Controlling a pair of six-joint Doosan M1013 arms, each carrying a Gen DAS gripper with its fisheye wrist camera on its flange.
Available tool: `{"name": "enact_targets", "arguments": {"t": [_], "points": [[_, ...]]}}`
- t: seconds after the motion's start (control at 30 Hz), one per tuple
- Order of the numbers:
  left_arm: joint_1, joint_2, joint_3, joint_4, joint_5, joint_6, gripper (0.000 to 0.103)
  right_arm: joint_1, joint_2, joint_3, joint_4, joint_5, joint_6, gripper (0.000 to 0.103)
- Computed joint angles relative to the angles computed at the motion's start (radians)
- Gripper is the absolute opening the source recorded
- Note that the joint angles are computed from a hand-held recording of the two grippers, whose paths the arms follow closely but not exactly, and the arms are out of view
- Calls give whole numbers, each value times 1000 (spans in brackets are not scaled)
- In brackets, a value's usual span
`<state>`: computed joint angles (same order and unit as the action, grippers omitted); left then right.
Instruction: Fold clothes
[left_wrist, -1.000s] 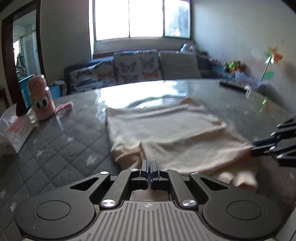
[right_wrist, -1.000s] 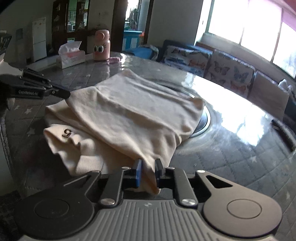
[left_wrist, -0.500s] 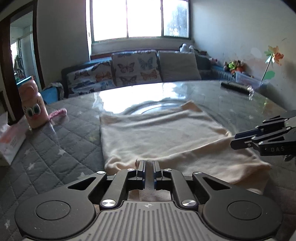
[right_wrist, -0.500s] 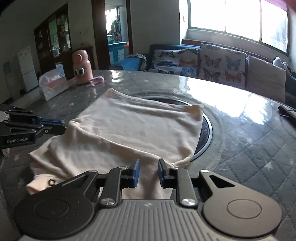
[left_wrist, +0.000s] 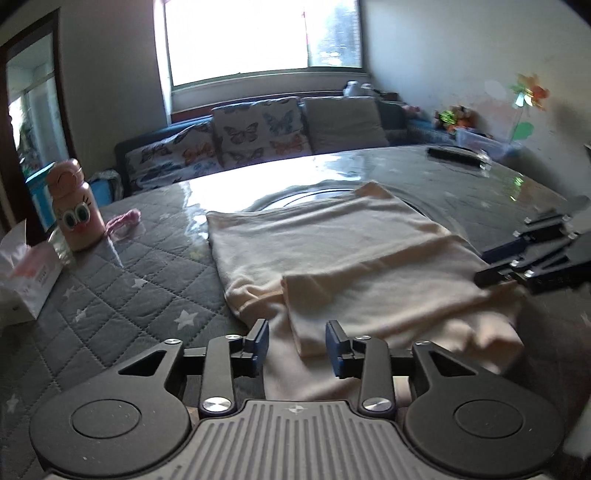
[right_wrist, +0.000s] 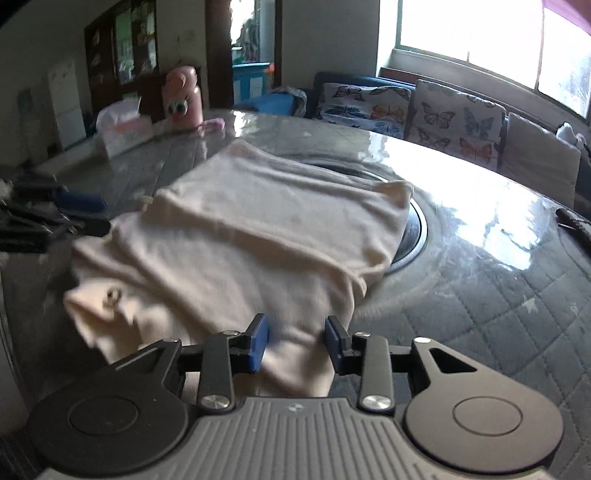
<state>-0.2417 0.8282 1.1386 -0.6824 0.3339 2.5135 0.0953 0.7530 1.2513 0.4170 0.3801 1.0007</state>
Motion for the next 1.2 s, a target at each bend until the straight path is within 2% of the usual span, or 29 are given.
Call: {"name": "enact_targets", "arguments": {"t": [0.17, 0.4, 0.5, 0.53, 0.6, 0.63, 0.67, 0.73, 0.8, 0.97, 1.07, 1.13, 1.2], "points": [[7, -44, 84, -198, 4, 335, 50, -1, -33, 39, 22, -29, -46, 36], [1, -51, 127, -309, 18, 570, 51, 4, -60, 73, 60, -10, -175, 36], [-3, -52, 147, -410, 22, 748, 51, 8, -67, 84, 63, 2, -226, 46], [-3, -52, 152, -443, 23, 801, 51, 9, -68, 86, 59, 4, -239, 46], [-7, -48, 154, -476, 19, 848, 47, 13, -74, 95, 50, 3, -277, 47], [-8, -46, 155, -493, 17, 873, 39, 13, -75, 97, 57, 7, -295, 49], [-9, -44, 152, -503, 18, 882, 35, 14, -76, 98, 63, 12, -312, 50], [-9, -36, 140, -506, 30, 861, 16, 16, -74, 99, 68, 20, -338, 50], [-9, -34, 134, -533, 28, 865, 11, 17, -74, 101, 75, 25, -358, 50], [-6, -22, 90, -533, 27, 760, 8, 17, -75, 110, 157, 26, -475, 56], [-6, -10, 54, -508, 35, 691, 8, 21, -69, 107, 202, 8, -530, 56], [-7, -3, 36, -496, 39, 660, 2, 25, -61, 103, 226, -10, -555, 56], [-8, 5, 20, -486, 42, 634, 2, 28, -51, 94, 249, -19, -572, 53]]}}
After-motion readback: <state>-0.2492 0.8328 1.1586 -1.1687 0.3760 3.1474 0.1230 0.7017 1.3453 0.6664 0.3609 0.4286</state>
